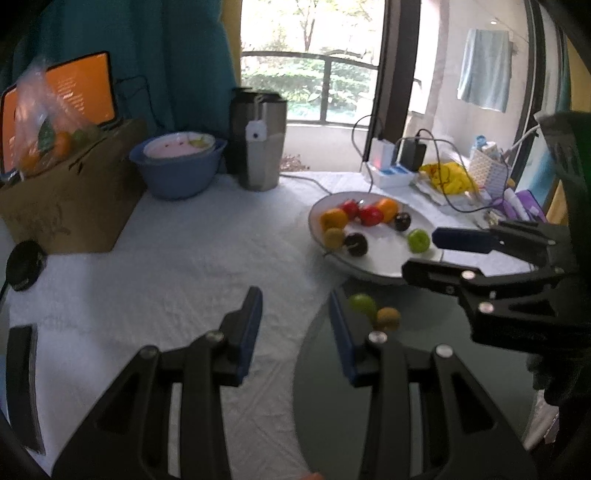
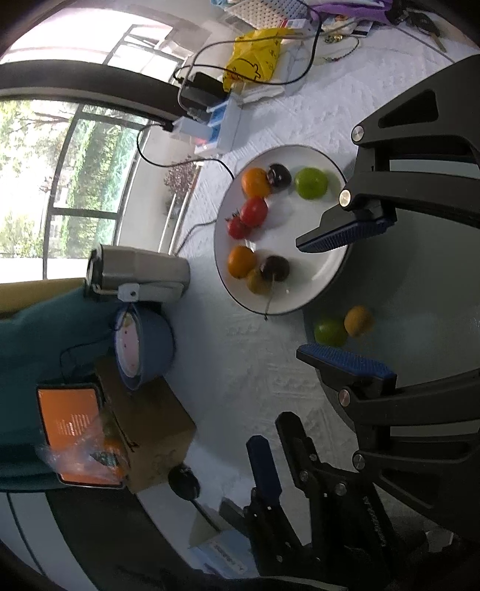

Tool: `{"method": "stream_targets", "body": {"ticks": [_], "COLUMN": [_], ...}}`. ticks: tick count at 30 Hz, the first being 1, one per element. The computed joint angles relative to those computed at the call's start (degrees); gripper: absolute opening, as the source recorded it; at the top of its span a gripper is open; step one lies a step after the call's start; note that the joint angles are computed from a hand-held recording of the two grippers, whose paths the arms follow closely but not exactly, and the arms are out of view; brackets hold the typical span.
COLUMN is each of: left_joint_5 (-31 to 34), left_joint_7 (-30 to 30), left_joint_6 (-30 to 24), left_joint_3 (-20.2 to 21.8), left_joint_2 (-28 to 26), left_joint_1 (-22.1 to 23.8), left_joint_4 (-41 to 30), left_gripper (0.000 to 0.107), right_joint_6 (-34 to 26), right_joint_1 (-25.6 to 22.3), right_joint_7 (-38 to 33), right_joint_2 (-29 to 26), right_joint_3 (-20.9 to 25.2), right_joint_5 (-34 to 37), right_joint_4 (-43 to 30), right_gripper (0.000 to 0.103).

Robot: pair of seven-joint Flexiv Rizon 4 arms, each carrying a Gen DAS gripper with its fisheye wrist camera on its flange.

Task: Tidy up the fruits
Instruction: 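Move the left gripper to a green lime while the right gripper approaches a brown kiwi, then grasp the brown kiwi with the right gripper while the left gripper grasps the green lime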

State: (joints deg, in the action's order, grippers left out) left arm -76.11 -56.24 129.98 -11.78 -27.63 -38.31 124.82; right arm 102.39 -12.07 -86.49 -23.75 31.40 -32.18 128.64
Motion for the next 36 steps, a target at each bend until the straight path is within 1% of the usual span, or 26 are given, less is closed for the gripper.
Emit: {"method": "stream_targets", "body": {"ticks": [3, 5, 6, 8, 12, 14, 16, 19, 20, 21, 23, 24, 26, 27, 30, 36], "left_joint_5": [0.3, -0.8, -0.2, 0.8, 4.0, 5.5, 8.2, 10.1, 10.4, 10.4, 10.1, 10.0, 9.3, 8.9, 10.5, 9.0], "left_joint_7": [-1.5, -1.4, -2.2, -3.6, -7.4, -9.1, -11.7, -13.1, -13.4, -13.4, -13.2, -13.1, -12.3, -12.0, -12.5, -8.9], "left_joint_6": [-0.3, -0.8, -1.2, -2.1, -3.9, -4.5, -5.2, -6.2, -6.7, -7.2, -8.0, -8.4, -8.9, -9.2, -10.5, -12.6], "left_joint_3": [0.2, 0.1, 0.1, 0.2, 1.2, 1.9, 2.6, 4.0, 4.4, 4.8, 5.5, 5.8, 6.4, 6.6, 6.7, 8.7], "left_joint_2": [0.1, -0.1, -0.1, -0.2, -0.5, -0.5, -0.5, -0.7, -0.9, -1.0, -1.2, -1.3, -1.6, -1.7, -2.0, -3.5], "left_joint_1": [0.2, 0.3, 0.6, 0.8, 1.1, 1.0, 1.3, 0.7, 0.4, 0.1, -0.5, -0.8, -1.6, -1.9, -1.6, -4.0], "left_joint_4": [1.3, 1.3, 1.7, 2.3, 3.6, 4.1, 4.7, 4.6, 4.5, 4.3, 4.0, 3.8, 3.2, 2.9, 2.2, -1.1], "left_gripper": [0.039, 0.039, 0.039, 0.039, 0.039, 0.039, 0.039, 0.039, 0.039, 0.039, 0.039, 0.039, 0.039, 0.039, 0.039, 0.040], "right_joint_6": [-1.6, -2.7, -3.2, -4.2, -5.9, -6.8, -7.6, -9.0, -9.1, -9.4, -9.3, -9.8, -10.8, -10.9, -10.8, -11.2], "right_joint_1": [-2.7, -3.1, -3.0, -1.4, -0.1, -0.5, 0.1, 0.7, 0.8, 0.8, 1.0, -0.1, -2.2, -2.4, -4.0, -7.3], "right_joint_7": [-1.1, -2.3, -2.8, -3.8, -5.5, -6.6, -7.4, -8.9, -9.5, -10.2, -11.5, -12.7, -14.8, -15.5, -18.0, -22.0], "right_joint_2": [-1.2, -1.8, -2.0, -2.4, -3.0, -3.6, -3.9, -4.5, -4.6, -4.8, -4.9, -5.4, -6.2, -6.2, -6.1, -5.8], "right_joint_3": [3.2, 3.9, 4.1, 3.1, 2.8, 3.5, 3.0, 2.9, 3.0, 3.2, 3.5, 4.8, 7.2, 7.7, 9.2, 11.8], "right_joint_5": [-1.1, -0.9, -0.5, 0.9, 3.6, 4.9, 6.3, 8.4, 9.0, 9.6, 10.9, 11.4, 12.8, 13.5, 15.7, 20.3], "right_joint_4": [0.1, 0.4, 0.5, 0.5, 0.0, -0.5, -0.9, -1.6, -1.6, -1.7, -1.8, -2.1, -2.8, -2.9, -2.8, -3.0], "right_gripper": [0.054, 0.054, 0.054, 0.054, 0.054, 0.054, 0.054, 0.054, 0.052, 0.045, 0.037, 0.027, 0.026, 0.026, 0.026, 0.026]}}
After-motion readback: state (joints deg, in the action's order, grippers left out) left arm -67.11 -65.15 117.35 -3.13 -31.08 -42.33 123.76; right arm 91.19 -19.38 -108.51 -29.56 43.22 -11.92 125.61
